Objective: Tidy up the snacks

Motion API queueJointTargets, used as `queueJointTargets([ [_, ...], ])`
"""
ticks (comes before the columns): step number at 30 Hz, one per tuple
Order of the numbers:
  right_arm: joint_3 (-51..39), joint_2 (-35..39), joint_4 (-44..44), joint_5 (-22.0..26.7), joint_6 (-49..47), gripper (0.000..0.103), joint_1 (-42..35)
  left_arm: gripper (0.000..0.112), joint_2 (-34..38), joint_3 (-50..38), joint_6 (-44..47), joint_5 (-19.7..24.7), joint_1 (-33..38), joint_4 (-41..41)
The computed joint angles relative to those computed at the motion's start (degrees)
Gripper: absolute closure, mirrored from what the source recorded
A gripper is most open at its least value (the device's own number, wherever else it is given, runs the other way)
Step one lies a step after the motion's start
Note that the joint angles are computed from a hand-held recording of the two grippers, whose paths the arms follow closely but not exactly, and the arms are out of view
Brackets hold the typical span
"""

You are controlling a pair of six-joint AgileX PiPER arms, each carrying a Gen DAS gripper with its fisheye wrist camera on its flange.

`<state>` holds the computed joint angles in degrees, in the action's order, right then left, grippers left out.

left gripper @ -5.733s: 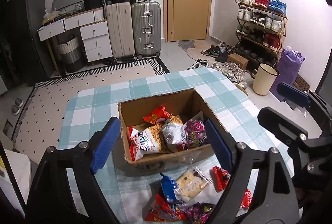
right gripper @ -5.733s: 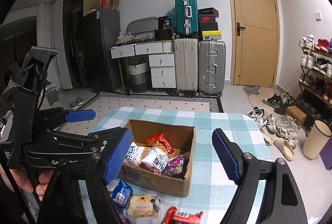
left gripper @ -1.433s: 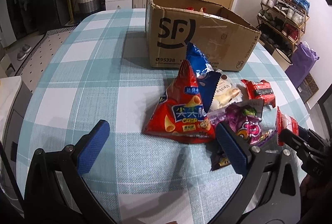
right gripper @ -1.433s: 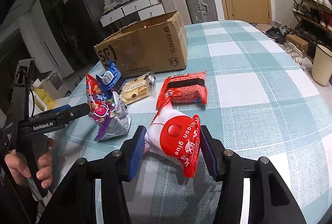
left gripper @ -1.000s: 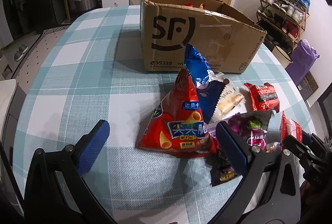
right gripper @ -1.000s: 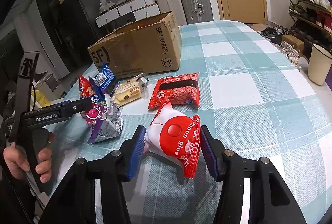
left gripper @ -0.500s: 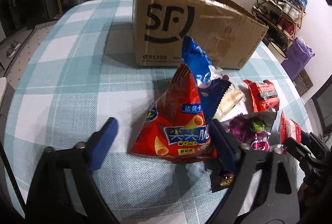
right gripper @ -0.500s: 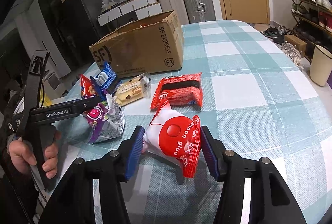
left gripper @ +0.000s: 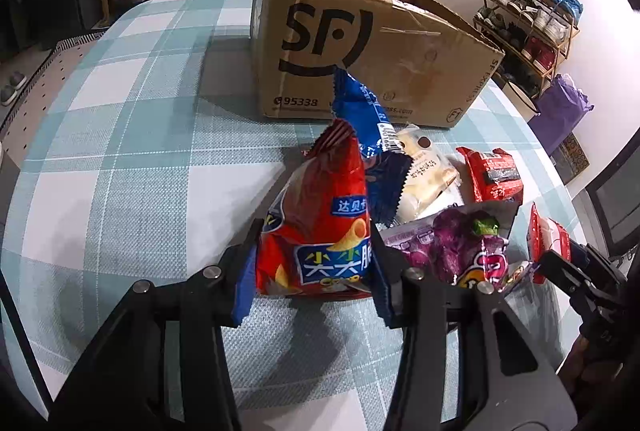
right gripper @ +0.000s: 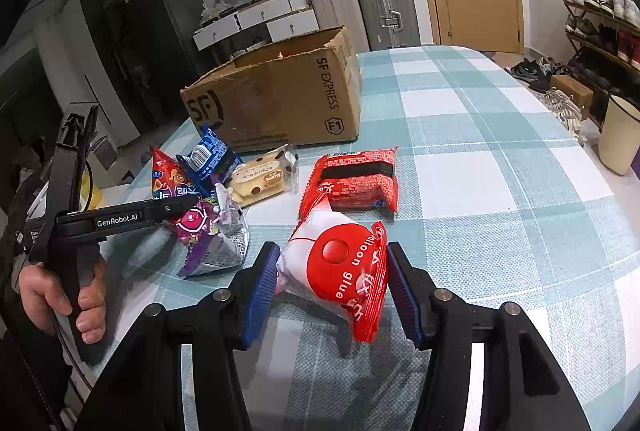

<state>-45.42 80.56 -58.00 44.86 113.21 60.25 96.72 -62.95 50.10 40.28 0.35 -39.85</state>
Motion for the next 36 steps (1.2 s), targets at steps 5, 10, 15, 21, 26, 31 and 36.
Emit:
queueJointTargets([
  [5, -0.4, -0.1, 0.3, -0.3, -0.6, 0.049, 0.0, 0.068, -1.4, 1.1, 0.8, 0.7, 0.6, -0.4],
  [10, -1.2, -0.1, 0.3, 0.7, -1.2, 0.049, 0.6, 0.068, -4.1, 3.2, 2.2, 1.6, 1.8, -1.3],
  [15, -2.1, -0.1, 0.3, 1.6, -1.9, 0.049, 1.2, 0.068, -6.6, 4.3, 2.9, 2.9, 2.7, -1.9],
  [21, -4.2, 0.1, 0.6, 2.9, -3.9, 0.049, 1.8, 0.068, -9.3, 4.9, 3.3, 5.0, 3.8, -2.3],
  [26, -6.2, 0.1, 0.8, 3.7, -6.3, 0.049, 1.9, 0.068, -11.2, 4.9, 3.9, 6.7, 4.9, -2.6],
  [31, -9.3, 0.4, 0.8, 3.9, -9.8, 0.049, 1.6, 0.068, -12.7, 3.6, 3.7, 9.1, 5.9, -3.3],
  [36, -12.1, 0.3, 1.3, 2.5, -13.2, 0.049, 0.2, 0.068, -13.6, 1.3, 3.2, 11.0, 6.1, -3.4],
])
